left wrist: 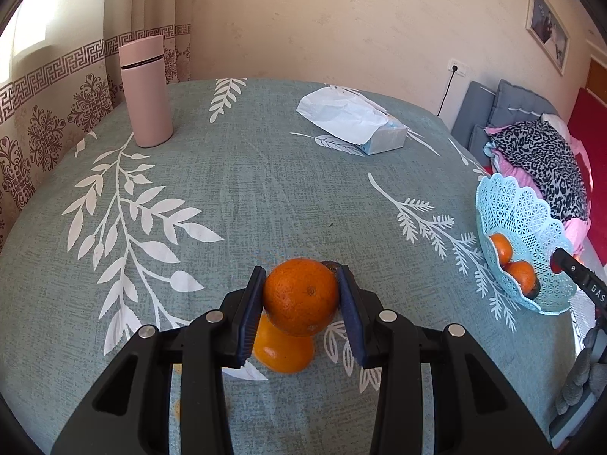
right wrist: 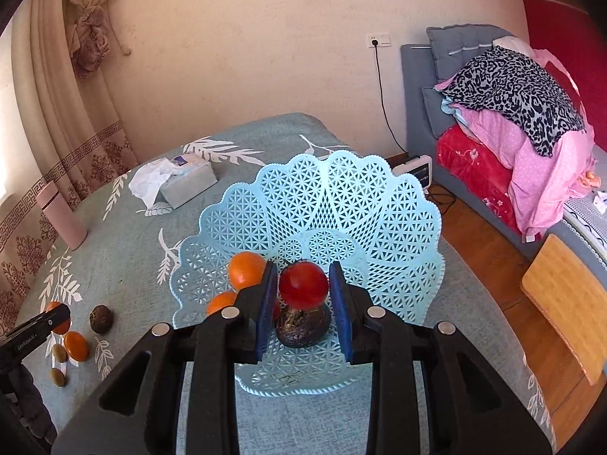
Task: Organize fruits
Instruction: 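Lower the tomato into the basket and open the right tool, then lower the held orange into the blue basket and open the left tool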
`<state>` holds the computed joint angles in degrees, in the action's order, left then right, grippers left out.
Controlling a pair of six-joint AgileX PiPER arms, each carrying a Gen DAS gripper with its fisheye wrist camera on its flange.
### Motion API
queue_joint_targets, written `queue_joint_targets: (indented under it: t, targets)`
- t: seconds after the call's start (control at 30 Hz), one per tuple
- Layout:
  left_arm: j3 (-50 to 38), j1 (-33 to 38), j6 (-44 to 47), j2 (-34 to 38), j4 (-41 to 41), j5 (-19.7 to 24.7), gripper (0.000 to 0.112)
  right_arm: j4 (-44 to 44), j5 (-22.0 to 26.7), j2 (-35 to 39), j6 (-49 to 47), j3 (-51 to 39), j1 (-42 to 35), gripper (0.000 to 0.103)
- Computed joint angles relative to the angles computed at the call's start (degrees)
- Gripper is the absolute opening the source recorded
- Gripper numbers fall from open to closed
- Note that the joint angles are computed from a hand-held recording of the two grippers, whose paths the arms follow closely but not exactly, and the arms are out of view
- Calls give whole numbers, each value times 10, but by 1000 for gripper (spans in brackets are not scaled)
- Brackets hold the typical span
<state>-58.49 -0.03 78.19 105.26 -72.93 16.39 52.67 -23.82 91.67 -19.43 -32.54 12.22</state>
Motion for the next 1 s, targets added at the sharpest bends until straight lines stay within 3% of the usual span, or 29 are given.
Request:
queue_joint_targets:
  t: [0.1, 0.17, 0.33, 0.4, 0.57, 0.63, 0.7, 1.0]
  targets:
    - [5, -5, 4, -5, -2, -3, 39, -18, -10, -5, 32, 11, -13, 42]
    - [6, -9, -6, -8, 8, -1, 39, -1, -31, -8, 28, 19, -11, 43]
    - [12, -28, -26, -16, 30, -6, 39, 82, -133, -2, -17, 41, 24, 46]
    - [12, -41, -38, -18, 43, -10, 39, 91, -172, 3, -1, 53, 36, 58]
    - [10, -82, -68, -23, 76, -16, 39, 86, -215, 9, 24, 69, 50, 59]
    - [6, -100, -70, -24, 80, -13, 39, 92, -239, 11, 36, 77, 62, 66]
    - [-1, -118, -64, -23, 74, -4, 39, 98, -259, 13, 47, 83, 71, 80]
    - [-66, -184, -87, 19, 89, 40, 39, 102, -262, 10, 63, 87, 68, 80]
